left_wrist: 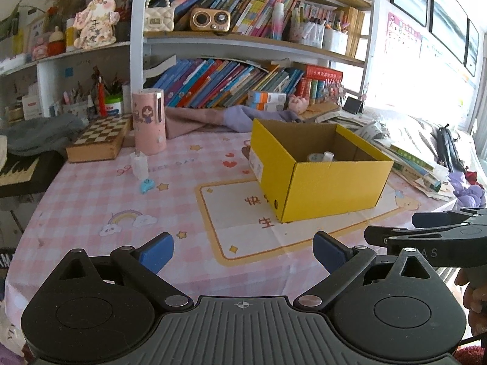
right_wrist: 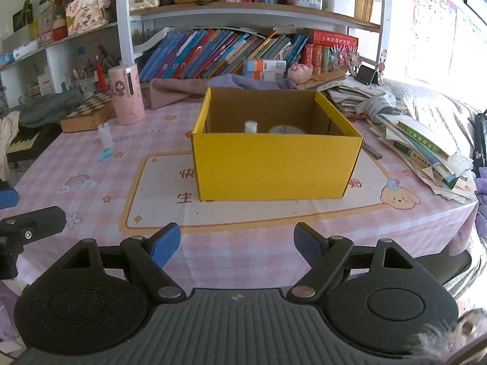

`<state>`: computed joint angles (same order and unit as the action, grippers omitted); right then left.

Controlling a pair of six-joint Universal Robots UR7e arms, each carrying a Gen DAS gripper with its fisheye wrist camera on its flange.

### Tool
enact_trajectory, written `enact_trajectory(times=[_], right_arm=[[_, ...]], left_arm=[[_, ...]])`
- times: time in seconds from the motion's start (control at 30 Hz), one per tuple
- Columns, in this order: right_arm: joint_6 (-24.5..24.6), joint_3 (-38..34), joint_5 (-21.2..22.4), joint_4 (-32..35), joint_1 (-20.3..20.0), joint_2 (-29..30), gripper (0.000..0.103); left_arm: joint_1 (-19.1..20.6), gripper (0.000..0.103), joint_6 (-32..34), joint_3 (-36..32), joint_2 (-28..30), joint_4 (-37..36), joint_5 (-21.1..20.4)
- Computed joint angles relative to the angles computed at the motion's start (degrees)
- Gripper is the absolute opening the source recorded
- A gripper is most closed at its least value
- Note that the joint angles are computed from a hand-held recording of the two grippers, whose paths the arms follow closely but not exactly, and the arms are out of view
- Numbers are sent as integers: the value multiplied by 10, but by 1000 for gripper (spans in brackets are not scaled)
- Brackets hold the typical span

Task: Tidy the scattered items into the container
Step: 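Lift both open tools out of the box toward the white plug and blue clip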

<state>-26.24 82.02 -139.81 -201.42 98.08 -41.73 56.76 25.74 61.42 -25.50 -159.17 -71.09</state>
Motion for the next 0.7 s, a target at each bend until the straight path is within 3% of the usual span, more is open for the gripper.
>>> enact_trajectory(times=[0.37,0.7], right_arm=[[31,14,8,34,0,-5,81],[27,10,22,46,4,0,82]], left_arm=[[-3,99,18,21,-10,4,20],[-1,99,11,25,-16,4,35]])
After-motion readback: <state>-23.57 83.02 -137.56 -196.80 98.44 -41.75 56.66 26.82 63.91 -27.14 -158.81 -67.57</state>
